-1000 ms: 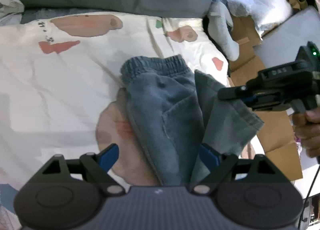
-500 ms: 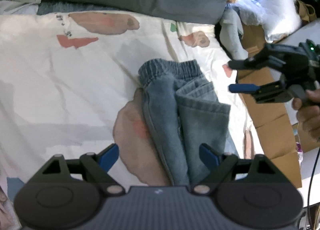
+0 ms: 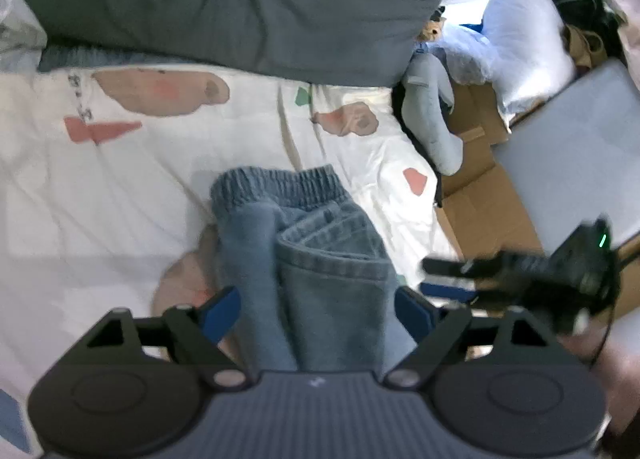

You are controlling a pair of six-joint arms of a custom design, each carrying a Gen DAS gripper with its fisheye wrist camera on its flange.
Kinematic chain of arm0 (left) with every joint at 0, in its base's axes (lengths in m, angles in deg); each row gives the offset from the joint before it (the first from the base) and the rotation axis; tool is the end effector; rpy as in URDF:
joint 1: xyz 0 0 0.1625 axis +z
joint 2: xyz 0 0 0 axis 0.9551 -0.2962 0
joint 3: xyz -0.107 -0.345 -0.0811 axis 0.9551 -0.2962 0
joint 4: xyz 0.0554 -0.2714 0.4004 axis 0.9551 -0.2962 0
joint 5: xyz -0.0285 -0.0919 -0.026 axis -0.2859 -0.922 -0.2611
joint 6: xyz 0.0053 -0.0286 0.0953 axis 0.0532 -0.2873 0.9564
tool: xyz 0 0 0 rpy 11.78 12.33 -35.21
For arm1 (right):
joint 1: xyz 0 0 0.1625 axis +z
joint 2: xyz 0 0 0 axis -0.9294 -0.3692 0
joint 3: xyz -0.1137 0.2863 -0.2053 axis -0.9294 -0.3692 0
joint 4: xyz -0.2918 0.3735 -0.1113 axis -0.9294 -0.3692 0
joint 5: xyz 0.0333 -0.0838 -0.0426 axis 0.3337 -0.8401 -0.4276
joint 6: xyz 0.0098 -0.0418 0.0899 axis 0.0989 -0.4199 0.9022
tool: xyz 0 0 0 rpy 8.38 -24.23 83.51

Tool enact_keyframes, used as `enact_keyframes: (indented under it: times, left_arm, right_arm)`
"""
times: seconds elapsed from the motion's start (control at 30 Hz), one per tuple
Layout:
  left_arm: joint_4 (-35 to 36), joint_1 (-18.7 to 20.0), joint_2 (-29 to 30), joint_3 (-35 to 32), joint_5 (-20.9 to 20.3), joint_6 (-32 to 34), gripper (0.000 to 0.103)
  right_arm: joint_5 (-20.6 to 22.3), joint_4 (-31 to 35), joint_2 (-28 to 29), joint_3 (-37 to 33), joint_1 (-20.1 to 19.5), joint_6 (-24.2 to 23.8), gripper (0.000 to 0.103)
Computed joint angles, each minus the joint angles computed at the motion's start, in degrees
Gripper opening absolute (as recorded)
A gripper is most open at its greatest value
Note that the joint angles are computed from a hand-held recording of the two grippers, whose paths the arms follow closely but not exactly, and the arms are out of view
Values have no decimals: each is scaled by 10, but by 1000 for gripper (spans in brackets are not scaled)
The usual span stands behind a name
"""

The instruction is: Fold clothes

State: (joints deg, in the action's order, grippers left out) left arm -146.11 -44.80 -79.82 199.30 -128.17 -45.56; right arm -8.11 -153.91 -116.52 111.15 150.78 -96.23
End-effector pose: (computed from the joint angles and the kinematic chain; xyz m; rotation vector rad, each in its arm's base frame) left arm -0.3330 -0.4062 0.0449 -0.2044 2.7530 -1.1237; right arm 0.0433 -0.6279 0.3705 0.6330 -2.9733 0.0748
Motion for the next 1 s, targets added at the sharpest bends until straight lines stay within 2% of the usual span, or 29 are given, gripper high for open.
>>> enact_keyframes:
  times: [0.13,0.23,0.33,0.47,0.53,0.57,0.7,0.77,1.0]
  left_arm:
    - [-14,6,31,-27,-10,45,82]
    - [-32,15,48,-38,-17,56,82]
    - [-35,21,59,-46,-21,68,82]
    - [-41,29,62,-44,-30,66,82]
    - [-43,33,60,-39,-34,58,83]
    - [-50,35,59,-35,-40,57,83]
    - [-97,36,53,-12,-55,53,86]
    - [-114,31,47,1,-49,54,88]
    - [-95,18,5,46,-35,21,90]
  right_arm:
    - [49,-17,-23,41,-40,-42,54]
    - [81,-38,-37,65,-63,-44,51]
    - [87,-56,-39,79,-72,-63,51]
    - [89,-46,-36,88,-73,-84,47]
    - [87,-42,-37,94,-73,-93,24]
    - [83,-39,-38,98,-71,-97,23]
    - [105,-7,-40,100,-72,-94,21]
    - [110,0,-44,106,-70,-97,18]
    - [121,11,-57,137,-62,-89,16]
